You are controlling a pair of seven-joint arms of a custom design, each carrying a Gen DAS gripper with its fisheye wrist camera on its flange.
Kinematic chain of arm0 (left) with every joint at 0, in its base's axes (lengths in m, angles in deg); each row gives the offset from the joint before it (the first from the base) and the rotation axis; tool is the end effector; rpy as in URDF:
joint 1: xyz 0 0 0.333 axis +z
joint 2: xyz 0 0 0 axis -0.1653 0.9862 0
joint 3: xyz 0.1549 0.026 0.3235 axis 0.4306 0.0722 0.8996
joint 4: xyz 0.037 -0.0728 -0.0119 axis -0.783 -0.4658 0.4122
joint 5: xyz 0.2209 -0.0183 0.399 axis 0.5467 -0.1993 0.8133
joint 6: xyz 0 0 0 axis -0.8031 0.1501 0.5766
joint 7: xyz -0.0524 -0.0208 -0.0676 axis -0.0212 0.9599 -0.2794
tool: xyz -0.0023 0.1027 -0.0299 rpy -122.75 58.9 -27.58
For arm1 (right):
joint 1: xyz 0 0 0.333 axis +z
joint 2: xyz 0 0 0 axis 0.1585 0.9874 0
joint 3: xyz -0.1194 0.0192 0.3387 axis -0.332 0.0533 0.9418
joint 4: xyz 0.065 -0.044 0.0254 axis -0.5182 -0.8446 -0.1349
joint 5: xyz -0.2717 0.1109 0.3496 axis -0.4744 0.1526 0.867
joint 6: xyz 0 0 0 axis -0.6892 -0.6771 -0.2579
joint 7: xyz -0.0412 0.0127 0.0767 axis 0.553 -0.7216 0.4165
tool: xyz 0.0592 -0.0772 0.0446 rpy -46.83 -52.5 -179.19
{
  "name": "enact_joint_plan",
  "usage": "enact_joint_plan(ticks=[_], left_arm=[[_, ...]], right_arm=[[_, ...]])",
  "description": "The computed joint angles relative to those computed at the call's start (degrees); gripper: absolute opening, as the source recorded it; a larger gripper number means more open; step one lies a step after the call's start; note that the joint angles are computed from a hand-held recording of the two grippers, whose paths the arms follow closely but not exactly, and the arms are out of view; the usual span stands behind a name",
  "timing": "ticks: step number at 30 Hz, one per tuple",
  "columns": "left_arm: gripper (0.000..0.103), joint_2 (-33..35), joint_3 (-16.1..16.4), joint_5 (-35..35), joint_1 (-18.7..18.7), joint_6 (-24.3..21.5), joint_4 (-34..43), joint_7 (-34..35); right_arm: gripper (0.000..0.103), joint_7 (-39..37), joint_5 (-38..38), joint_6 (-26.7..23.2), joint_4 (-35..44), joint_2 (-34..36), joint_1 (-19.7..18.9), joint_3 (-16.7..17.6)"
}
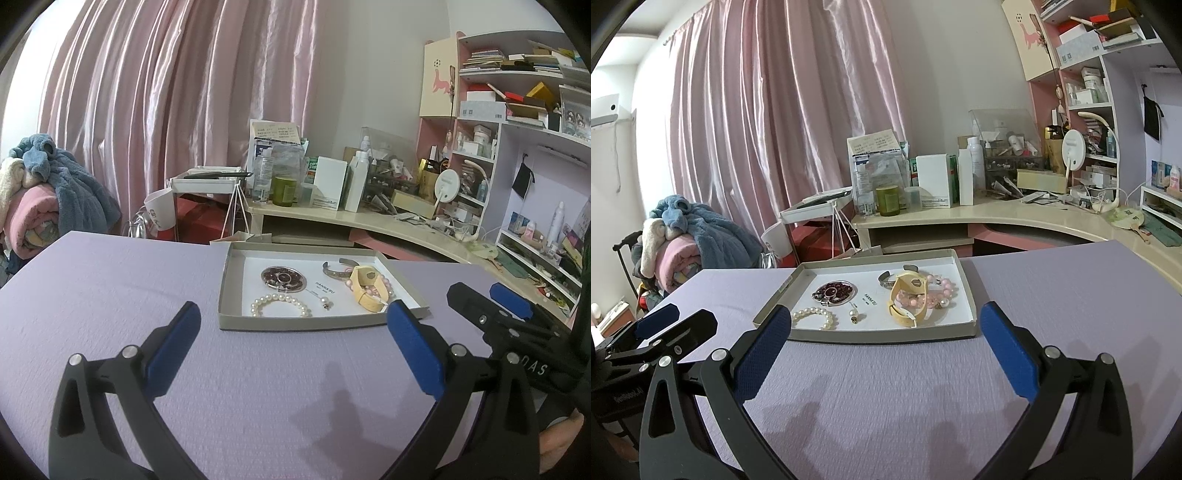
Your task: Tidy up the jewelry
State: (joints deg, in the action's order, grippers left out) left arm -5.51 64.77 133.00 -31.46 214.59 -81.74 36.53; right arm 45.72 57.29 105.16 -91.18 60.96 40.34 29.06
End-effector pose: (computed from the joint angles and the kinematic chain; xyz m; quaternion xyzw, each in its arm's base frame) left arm 0.6564 -0.3643 0.4219 -0.6552 0.5219 -0.4007 0.3711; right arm 0.7299 0.4191 0.4088 -0.6612 0.4910 -0.2579 0.5051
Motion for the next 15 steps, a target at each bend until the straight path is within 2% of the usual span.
enact_joint_plan(ticks=[10,15], left_arm=[[0.101,0.1,0.1,0.1,-0.1,-0.7,0.1,-0.2],[0.101,0.4,0.1,0.3,0.3,0.7,0.2,-0.1]], right_arm=[[0.102,0.2,0.1,-0.1,-0.1,-0.2,0.1,-0.3],[0.102,0.2,0.0,-0.4,-0.1,-0.3,0.3,-0.6]])
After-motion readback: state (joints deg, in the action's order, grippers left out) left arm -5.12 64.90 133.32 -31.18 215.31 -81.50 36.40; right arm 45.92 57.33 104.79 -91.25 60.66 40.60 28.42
